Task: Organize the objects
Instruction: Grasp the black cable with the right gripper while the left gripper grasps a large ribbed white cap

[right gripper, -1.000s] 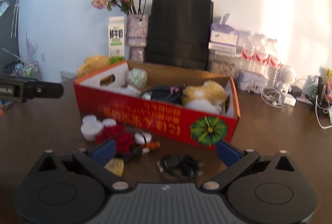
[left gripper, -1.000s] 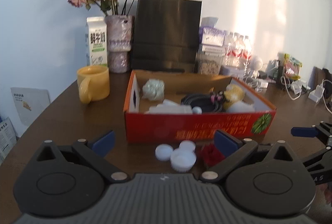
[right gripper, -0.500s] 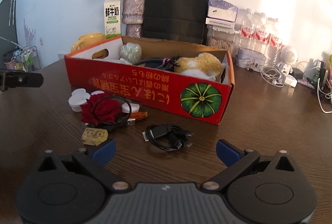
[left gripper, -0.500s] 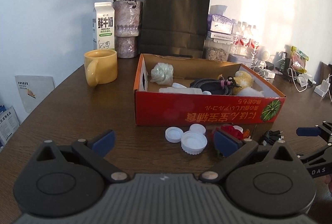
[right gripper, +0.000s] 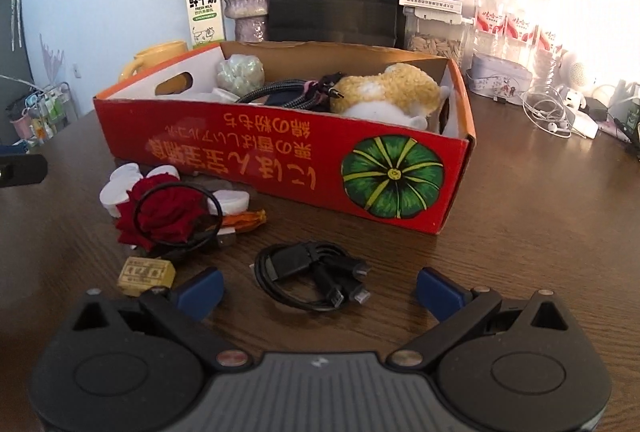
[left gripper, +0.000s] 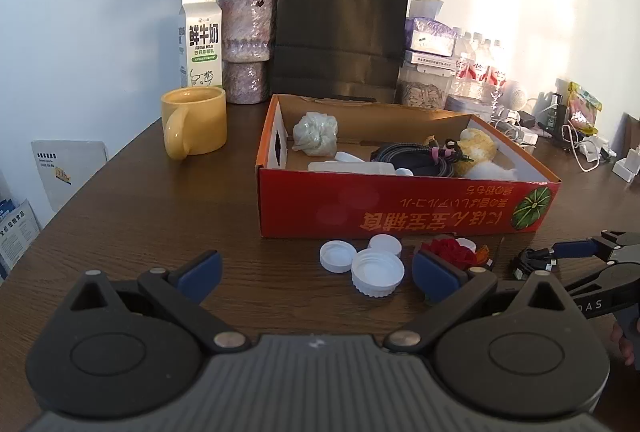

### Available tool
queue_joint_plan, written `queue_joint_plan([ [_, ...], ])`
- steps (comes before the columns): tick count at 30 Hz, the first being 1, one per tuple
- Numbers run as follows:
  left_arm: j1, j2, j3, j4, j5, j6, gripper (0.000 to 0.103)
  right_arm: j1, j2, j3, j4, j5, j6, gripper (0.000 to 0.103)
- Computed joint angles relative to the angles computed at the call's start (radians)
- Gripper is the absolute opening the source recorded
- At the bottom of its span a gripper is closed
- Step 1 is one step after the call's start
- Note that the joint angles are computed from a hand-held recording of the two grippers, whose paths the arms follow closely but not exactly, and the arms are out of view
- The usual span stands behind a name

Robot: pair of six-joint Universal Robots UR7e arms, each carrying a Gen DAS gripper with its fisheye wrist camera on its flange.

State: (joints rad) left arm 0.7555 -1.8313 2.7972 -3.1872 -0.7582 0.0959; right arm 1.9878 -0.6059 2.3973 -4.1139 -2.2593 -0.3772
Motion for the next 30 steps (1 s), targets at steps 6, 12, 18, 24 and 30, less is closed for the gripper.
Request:
queue_joint_plan([
  [6, 0.009, 0.029, -0.003, -0.014, -0.007, -0.005, 0.103, -0.004, 0.016, -0.001, -0.037, 0.013, -0.02, 0.103],
  [12, 0.018, 0.054, -0.004, -0.035, -0.015, -0.002, 0.103, -0.003, 0.016, -0.002, -0.037, 0.013, -0.019, 0.103],
  [18, 0.031, 0.068, -0.005, -0.048, -0.02, -0.002, 0.103, -0.004, 0.02, -0.005, -0.051, 0.026, -0.035, 0.09],
  [24, 0.04, 0.072, -0.004, -0.049, -0.023, -0.003, 0.103, -0.003, 0.027, -0.001, -0.089, 0.052, -0.054, 0.061],
  [30, 0.056, 0.094, -0.007, -0.059, -0.035, 0.003, 0.103, 0.001, 0.029, 0.003, -0.088, 0.07, -0.067, 0.06],
])
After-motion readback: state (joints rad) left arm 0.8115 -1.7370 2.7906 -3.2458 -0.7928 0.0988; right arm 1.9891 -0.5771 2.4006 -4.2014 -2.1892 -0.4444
